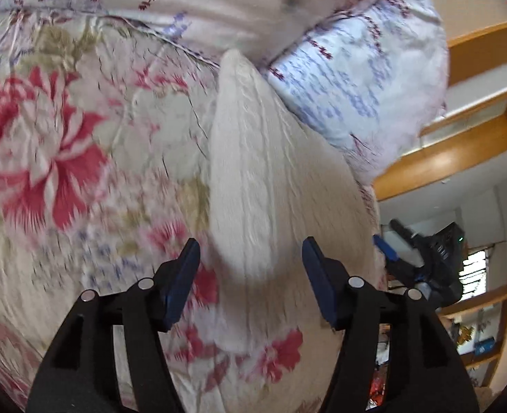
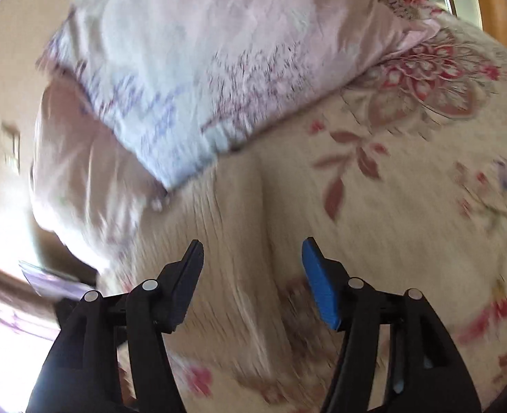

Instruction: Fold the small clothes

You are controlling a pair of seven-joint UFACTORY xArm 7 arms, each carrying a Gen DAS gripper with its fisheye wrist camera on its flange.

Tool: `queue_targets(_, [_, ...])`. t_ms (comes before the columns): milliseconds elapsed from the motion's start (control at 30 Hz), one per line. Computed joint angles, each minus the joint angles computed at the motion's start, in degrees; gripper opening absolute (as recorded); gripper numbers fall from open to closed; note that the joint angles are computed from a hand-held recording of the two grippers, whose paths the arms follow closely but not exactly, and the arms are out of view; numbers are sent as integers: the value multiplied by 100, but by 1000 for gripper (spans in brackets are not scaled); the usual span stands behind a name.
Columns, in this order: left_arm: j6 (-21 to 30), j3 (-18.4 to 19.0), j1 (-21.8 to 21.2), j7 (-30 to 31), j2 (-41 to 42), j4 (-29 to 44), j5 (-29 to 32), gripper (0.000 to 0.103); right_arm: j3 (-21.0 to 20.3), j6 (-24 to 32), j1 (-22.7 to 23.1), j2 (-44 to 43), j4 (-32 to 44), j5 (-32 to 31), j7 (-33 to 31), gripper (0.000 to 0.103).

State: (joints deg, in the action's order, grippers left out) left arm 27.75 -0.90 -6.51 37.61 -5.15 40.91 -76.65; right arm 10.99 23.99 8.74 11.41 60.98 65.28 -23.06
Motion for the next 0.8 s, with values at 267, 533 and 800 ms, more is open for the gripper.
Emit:
queue_targets(267, [-419, -196, -15, -767, 635, 621, 795, 62, 124, 363, -66, 1284, 1384, -1224, 1309, 60])
queue_targets(533, [-893, -346, -110, -2341, 792, 794, 3216, 63, 528, -390, -197, 1158, 1261, -1265, 773, 9])
queue_targets(800, [-925, -433, -40, -2780, 895, 868, 3876, 66, 195, -425, 17, 1202, 1173, -2531, 1883, 9])
